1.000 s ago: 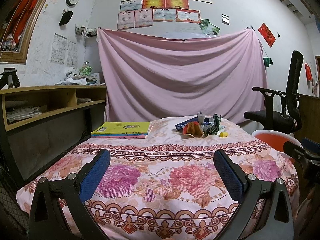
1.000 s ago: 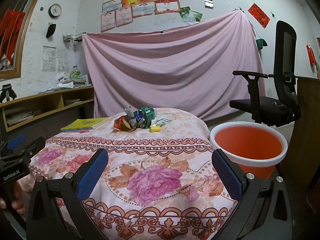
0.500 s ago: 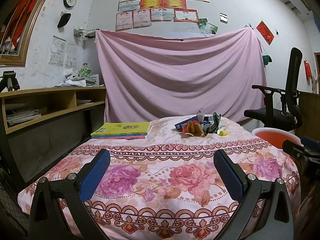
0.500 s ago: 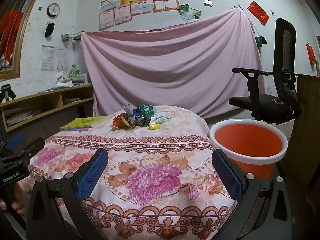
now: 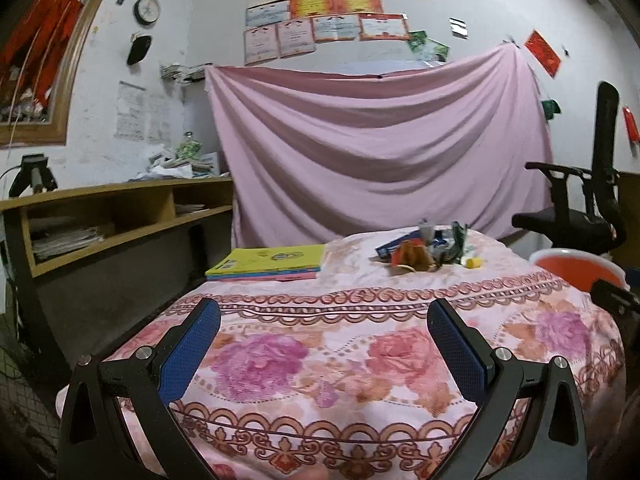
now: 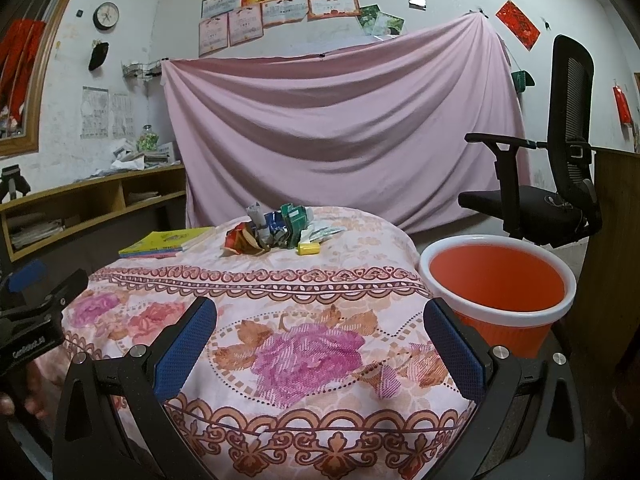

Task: Collect trash
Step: 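Grasp the red wrapper with the left tool while the right tool grasps the yellow cap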

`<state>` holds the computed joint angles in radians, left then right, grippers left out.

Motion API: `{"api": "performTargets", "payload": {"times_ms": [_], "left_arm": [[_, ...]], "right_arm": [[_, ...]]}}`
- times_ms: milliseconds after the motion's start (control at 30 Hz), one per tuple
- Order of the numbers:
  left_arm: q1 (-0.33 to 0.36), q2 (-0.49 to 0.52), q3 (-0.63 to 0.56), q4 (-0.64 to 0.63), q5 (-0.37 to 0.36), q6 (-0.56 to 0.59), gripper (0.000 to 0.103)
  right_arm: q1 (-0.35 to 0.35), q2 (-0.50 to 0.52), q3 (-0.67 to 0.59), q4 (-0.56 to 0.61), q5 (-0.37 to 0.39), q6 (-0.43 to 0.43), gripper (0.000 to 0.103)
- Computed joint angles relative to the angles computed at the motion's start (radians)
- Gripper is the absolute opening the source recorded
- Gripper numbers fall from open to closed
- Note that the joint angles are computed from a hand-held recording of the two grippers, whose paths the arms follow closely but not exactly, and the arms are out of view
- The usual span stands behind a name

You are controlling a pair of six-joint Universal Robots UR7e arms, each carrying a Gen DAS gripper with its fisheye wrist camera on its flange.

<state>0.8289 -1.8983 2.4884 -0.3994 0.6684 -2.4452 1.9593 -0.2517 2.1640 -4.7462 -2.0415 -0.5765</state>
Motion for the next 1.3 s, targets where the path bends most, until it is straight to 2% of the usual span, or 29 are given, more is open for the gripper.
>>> {"api": "performTargets", "payload": {"times_ms": [233, 367, 433, 600, 800, 933, 1033, 1133, 1267, 1300], "left_arm": [[0.005, -0.056, 0.000, -0.073, 0.044, 0.032, 0.101], [0.044, -0.024, -0.059, -0.079, 0.141, 0.006, 0.101], [0.068, 0.013, -0.086, -0.111, 0.193, 0.020, 0.101], [0.132, 0.144, -0.195, -0.115, 0.331, 0.000, 0.101], [0.209, 0.307, -0.364, -0.043, 0.447, 0.022, 0.101], [0.255, 0.397, -0.466, 0.061, 0.469, -0.031, 0.101], [0.283, 0.458, -0.543, 0.164, 0.457, -0.111, 0.101], [0.294, 0.526, -0.636, 0.307, 0.429, -0.184, 0.101], [0.294, 0.603, -0.719, 0.442, 0.411, -0.230, 0.101], [0.296, 0.624, -0.743, 0.478, 0.404, -0.247, 0.101]], "right_arm": [[0.024, -0.032, -0.009, -0.011, 0.012, -0.028, 0.103], [0.029, -0.076, -0.034, 0.008, 0.036, -0.048, 0.103], [0.022, -0.097, -0.049, 0.024, 0.058, -0.052, 0.103], [-0.008, -0.147, -0.124, 0.079, 0.122, -0.126, 0.103], [-0.055, -0.166, -0.233, 0.189, 0.174, -0.146, 0.103], [-0.084, -0.166, -0.273, 0.289, 0.183, -0.140, 0.103], [-0.099, -0.183, -0.287, 0.401, 0.174, -0.103, 0.103], [-0.100, -0.203, -0.299, 0.524, 0.133, -0.063, 0.103], [-0.098, -0.216, -0.308, 0.615, 0.092, -0.048, 0.103], [-0.099, -0.217, -0.312, 0.634, 0.083, -0.044, 0.100]]}}
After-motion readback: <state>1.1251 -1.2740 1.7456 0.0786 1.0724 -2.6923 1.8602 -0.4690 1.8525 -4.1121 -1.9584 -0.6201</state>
